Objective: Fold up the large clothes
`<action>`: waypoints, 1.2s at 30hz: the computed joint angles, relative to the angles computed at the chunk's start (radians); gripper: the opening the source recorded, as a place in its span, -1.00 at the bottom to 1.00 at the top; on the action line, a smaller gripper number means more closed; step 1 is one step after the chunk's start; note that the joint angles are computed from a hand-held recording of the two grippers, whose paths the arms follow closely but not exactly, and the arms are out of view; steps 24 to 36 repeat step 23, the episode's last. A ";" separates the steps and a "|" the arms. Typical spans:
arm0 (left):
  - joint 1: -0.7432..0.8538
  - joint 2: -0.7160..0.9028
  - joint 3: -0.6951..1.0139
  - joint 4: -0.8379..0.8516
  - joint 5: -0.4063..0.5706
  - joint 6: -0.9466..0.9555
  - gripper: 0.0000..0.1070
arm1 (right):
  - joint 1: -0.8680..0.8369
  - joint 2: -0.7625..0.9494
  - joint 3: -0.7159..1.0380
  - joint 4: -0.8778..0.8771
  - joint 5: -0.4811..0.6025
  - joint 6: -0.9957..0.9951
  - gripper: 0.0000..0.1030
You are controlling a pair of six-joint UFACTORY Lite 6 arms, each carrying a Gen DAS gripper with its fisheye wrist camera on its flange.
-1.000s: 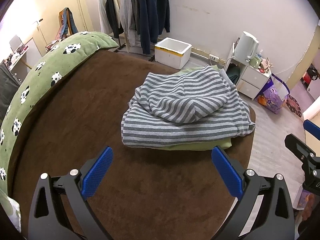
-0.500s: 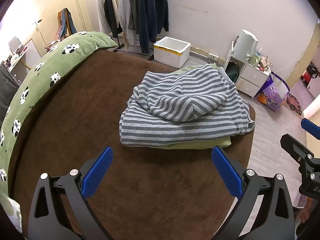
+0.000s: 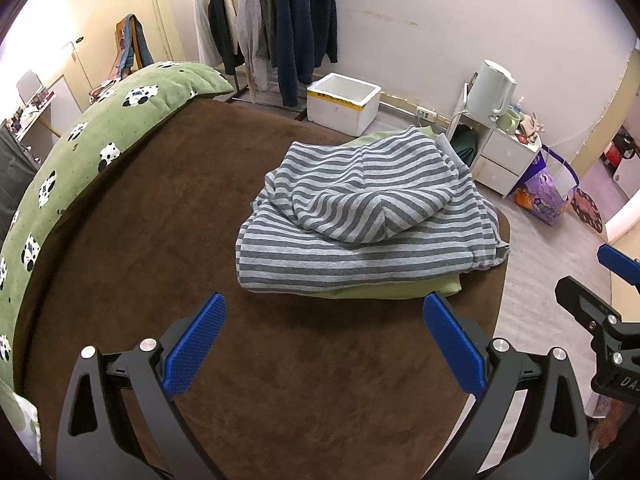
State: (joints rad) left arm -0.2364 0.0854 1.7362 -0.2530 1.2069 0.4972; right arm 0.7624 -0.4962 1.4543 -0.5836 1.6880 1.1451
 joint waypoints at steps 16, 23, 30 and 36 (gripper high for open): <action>0.005 0.032 0.053 0.002 0.004 -0.010 0.81 | -0.046 0.007 0.011 0.006 -0.024 -0.037 0.89; -0.011 0.044 0.060 -0.002 0.023 -0.008 0.81 | -0.064 0.011 0.021 0.009 -0.029 -0.052 0.89; -0.011 0.044 0.060 -0.002 0.023 -0.008 0.81 | -0.064 0.011 0.021 0.009 -0.029 -0.052 0.89; -0.011 0.044 0.060 -0.002 0.023 -0.008 0.81 | -0.064 0.011 0.021 0.009 -0.029 -0.052 0.89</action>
